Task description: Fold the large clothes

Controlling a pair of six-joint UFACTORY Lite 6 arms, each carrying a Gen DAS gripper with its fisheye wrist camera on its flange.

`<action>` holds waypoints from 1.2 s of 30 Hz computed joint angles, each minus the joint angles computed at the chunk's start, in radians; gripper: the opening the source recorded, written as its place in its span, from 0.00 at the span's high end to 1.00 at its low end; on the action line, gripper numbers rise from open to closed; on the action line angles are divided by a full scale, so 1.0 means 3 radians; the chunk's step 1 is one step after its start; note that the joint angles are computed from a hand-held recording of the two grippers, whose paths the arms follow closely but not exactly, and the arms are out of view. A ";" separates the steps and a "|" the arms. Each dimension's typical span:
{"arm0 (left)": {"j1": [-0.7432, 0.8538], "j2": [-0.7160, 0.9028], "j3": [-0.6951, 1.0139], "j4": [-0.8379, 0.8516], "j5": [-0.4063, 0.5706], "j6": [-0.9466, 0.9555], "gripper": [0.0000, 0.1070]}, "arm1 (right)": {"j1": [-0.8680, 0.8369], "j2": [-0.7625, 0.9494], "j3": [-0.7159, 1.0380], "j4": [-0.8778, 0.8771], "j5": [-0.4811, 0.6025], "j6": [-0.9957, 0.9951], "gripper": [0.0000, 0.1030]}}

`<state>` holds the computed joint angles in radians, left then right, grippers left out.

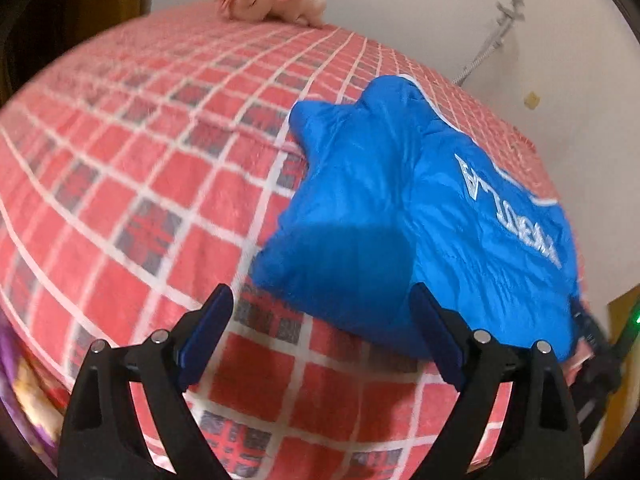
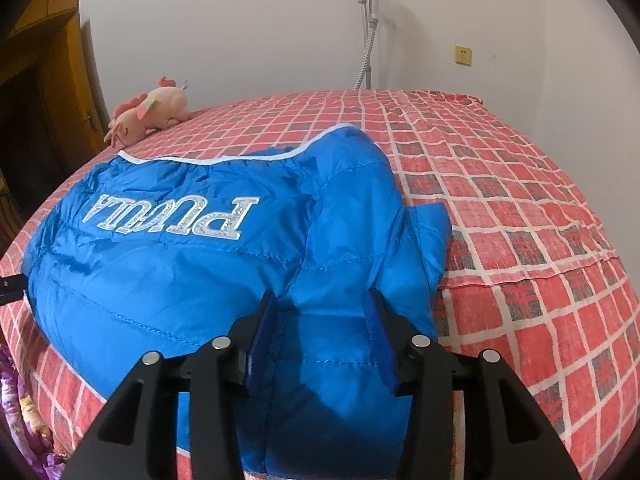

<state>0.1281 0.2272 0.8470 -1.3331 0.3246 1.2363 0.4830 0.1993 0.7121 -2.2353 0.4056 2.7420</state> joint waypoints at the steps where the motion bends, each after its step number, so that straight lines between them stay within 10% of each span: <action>1: 0.0031 0.0072 0.0045 -0.0068 0.0082 0.0041 0.17 | 0.0000 -0.0004 -0.0003 -0.0004 -0.0003 -0.0002 0.55; 13: -0.0211 0.0769 0.0869 0.0373 0.0042 -0.0498 0.18 | -0.0031 0.0000 0.0027 0.0027 -0.0067 -0.0080 0.54; 20: -0.0208 0.0666 0.0865 0.0296 0.0193 -0.0387 0.47 | -0.0045 0.0082 0.0169 0.0296 -0.0132 -0.0383 0.53; 29: -0.0092 0.0924 0.0843 -0.0477 0.0380 0.0555 0.49 | -0.0068 0.0192 0.0220 0.0109 -0.0105 -0.0202 0.51; 36: -0.0057 0.0605 0.0545 -0.0952 0.0550 0.0983 0.69 | -0.0200 0.0011 0.0177 -0.0116 -0.0348 0.0020 0.50</action>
<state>0.1109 0.4088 1.0106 -1.6187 0.4897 1.5312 0.4228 0.2026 0.7650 -2.2700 0.3012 2.7479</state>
